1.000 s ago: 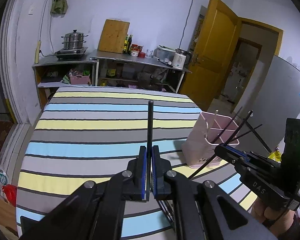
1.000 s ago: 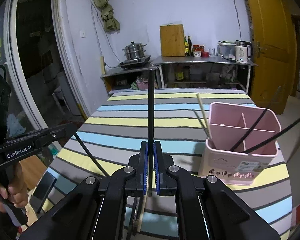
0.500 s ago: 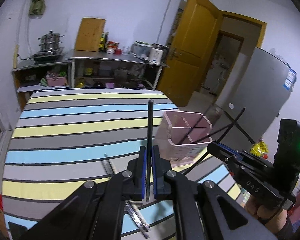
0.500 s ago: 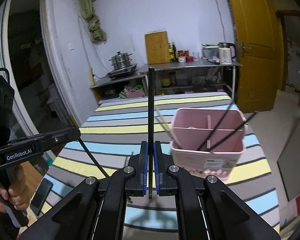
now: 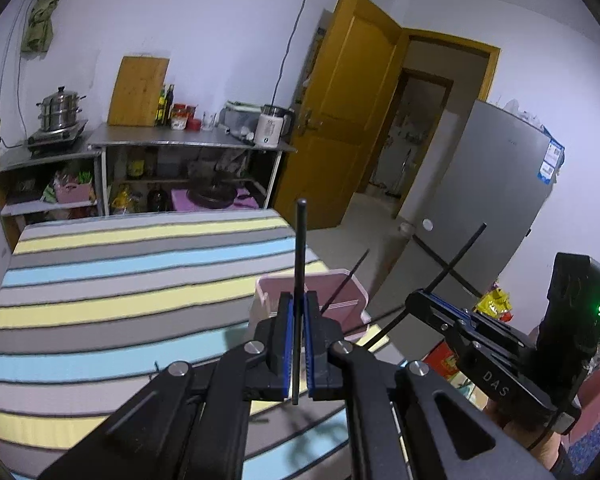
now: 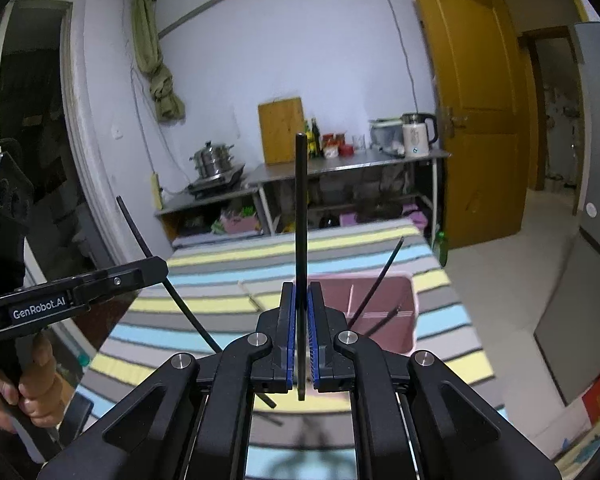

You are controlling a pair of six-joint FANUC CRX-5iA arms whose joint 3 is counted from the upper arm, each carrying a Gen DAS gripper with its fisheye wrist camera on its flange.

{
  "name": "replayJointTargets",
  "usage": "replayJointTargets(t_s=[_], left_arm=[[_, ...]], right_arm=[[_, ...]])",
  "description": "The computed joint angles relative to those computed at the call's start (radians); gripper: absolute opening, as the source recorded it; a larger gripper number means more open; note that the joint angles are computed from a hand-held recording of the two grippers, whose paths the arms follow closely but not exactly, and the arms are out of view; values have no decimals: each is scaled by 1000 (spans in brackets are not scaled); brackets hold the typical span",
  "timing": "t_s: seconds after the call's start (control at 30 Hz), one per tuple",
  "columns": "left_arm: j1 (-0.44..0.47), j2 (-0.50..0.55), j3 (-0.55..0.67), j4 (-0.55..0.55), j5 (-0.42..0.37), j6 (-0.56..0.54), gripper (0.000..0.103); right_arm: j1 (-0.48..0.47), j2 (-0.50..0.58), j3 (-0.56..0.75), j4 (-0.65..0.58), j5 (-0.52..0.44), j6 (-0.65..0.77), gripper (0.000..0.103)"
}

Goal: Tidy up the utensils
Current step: 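Lift both held black chopsticks and carry them over the pink holder, then lower the chopsticks into the pink holder and open both grippers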

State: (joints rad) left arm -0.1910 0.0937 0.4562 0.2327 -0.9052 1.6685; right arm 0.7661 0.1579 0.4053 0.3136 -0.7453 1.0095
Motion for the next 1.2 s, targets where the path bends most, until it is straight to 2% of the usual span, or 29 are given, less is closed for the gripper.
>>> replayJointTargets(t_s=[0.33,0.47,0.97,1.2], left_arm=[[-5,80,120,-14,30,-2,5],[-12,107,130,-29,49,-2,5],[-15,104,34,-5,70,-48,5],[-10,118,25,1,39,-43,6]], right_arm=[[-36,43,44,49,66,-64,6],[-42,62,48,57,74,-73,6],[-30,55,-52,101,85,-122,6],[-21,88,-30,88,22,-99,6]])
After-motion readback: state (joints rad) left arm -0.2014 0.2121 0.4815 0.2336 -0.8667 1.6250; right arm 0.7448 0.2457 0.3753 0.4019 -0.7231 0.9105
